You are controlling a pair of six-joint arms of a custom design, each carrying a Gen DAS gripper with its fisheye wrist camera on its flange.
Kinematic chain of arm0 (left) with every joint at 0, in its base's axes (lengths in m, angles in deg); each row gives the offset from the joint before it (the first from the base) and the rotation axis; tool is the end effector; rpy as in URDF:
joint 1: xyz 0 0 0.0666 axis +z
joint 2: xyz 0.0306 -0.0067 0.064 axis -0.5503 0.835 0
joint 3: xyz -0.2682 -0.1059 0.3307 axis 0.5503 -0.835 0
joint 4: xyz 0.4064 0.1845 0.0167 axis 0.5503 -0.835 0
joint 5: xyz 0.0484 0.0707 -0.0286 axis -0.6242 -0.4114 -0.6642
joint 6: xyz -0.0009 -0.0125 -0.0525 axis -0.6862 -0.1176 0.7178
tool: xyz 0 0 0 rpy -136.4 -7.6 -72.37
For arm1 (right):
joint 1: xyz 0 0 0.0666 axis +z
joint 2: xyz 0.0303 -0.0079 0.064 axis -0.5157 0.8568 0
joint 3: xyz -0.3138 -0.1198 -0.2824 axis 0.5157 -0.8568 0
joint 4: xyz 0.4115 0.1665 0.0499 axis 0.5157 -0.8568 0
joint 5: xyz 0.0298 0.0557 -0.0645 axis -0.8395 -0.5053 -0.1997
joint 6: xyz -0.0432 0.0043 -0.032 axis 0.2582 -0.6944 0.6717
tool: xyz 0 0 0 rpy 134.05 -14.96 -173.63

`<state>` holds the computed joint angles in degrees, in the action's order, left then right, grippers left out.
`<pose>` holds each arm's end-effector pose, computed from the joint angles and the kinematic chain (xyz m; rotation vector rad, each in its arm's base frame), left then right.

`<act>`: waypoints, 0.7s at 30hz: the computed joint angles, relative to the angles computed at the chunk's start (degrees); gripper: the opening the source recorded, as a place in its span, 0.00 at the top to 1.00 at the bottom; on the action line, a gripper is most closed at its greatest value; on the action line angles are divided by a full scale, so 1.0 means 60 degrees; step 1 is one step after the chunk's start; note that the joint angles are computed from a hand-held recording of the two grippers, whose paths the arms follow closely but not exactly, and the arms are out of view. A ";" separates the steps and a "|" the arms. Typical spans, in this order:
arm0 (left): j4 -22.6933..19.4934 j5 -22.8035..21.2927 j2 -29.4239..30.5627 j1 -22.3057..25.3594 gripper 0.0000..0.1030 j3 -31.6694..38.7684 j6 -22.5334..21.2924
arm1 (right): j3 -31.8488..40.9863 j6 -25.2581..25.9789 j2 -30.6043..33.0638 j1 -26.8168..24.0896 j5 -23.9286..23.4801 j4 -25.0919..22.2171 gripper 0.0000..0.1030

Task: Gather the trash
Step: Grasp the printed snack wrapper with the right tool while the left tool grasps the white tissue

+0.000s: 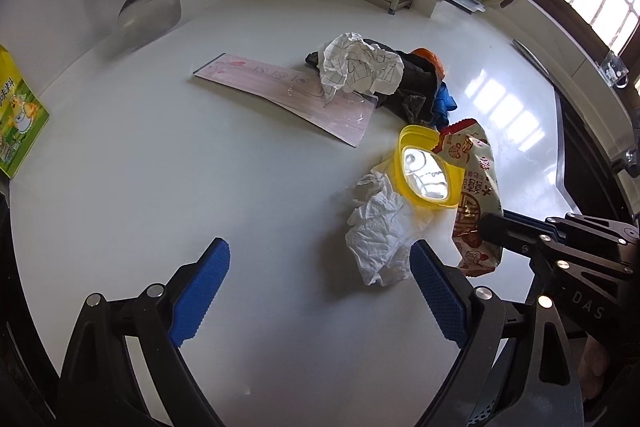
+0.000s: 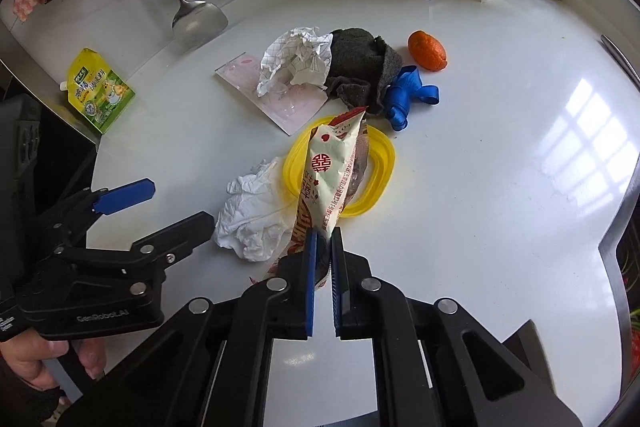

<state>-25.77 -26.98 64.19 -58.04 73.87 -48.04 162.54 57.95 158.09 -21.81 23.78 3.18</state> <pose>0.6163 -0.2760 0.5207 -0.3071 2.6457 -0.0851 0.6802 0.1243 0.4988 -0.8216 2.6001 0.4990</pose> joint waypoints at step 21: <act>-0.0681 -0.1186 0.0626 -0.0111 0.91 0.0778 -0.0201 | -0.0474 0.0691 -0.0813 -0.0690 -0.0691 0.0106 0.94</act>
